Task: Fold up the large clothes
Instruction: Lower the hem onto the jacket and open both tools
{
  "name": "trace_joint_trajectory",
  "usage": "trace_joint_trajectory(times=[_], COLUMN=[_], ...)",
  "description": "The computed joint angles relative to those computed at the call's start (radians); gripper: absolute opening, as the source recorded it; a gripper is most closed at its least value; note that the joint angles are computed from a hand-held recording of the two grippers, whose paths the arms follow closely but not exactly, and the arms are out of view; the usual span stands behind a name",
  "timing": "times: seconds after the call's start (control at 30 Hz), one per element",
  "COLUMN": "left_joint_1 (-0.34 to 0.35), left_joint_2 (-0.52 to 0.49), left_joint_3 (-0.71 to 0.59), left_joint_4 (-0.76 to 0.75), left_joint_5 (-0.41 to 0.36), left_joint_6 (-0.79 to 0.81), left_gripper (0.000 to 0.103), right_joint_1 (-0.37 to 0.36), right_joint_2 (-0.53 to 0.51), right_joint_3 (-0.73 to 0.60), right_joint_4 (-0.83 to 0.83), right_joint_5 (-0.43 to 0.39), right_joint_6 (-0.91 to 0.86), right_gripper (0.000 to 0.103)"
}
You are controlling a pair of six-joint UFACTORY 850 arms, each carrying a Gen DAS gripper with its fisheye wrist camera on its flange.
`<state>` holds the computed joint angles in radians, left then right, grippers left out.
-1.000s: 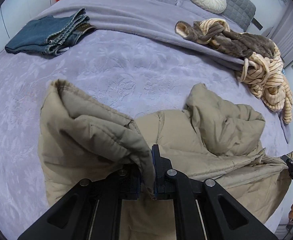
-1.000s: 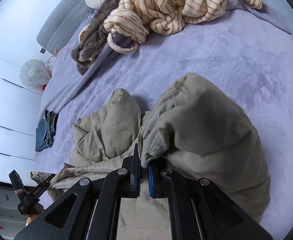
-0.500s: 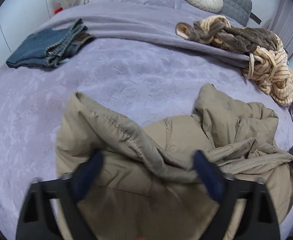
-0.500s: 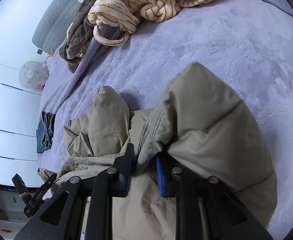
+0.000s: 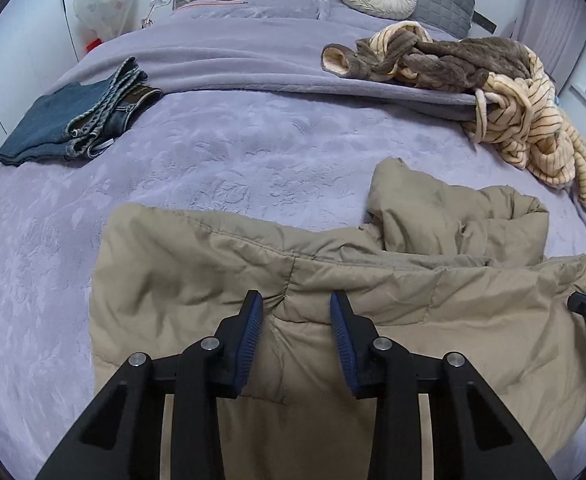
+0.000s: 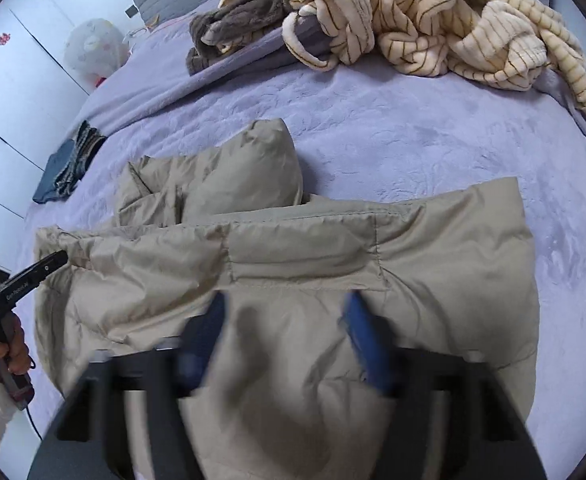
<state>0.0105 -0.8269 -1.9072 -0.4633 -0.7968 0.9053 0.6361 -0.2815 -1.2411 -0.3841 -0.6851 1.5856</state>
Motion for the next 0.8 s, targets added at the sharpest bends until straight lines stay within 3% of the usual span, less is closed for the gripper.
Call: trace_joint_trajectory(times=[0.1,0.27,0.47,0.57,0.67,0.8], left_joint_1=[-0.021,-0.052,-0.061,-0.045,-0.027,-0.021], left_joint_2=[-0.056,-0.106,-0.174,-0.171,-0.228,-0.25], left_joint_3=[-0.03,-0.056,-0.16,-0.167,-0.255,-0.306], left_joint_4=[0.068,0.094,0.127,0.148,0.204,0.253], left_joint_5=[0.045,0.121,0.09,0.121,0.082,0.058], left_joint_6=[-0.104,-0.131,-0.193,-0.196,-0.249,-0.306], left_gripper=[0.039,0.039,0.039,0.039,0.039,0.039], right_joint_1=[-0.035,-0.086,-0.12,-0.113,-0.09,-0.095], right_joint_2=[-0.009,-0.019,-0.013,0.026,0.062,0.132], right_joint_3=[0.043,0.105,0.148,0.165,0.183,0.273], right_joint_4=[0.033,-0.022,-0.042,-0.056,-0.103,-0.077], right_joint_5=[0.042,0.132,0.2,0.171,0.026,0.016], right_joint_6=[0.001,0.092,0.141,0.144,0.199,0.294], right_gripper=[0.003,0.0,0.0,0.0,0.0,0.0])
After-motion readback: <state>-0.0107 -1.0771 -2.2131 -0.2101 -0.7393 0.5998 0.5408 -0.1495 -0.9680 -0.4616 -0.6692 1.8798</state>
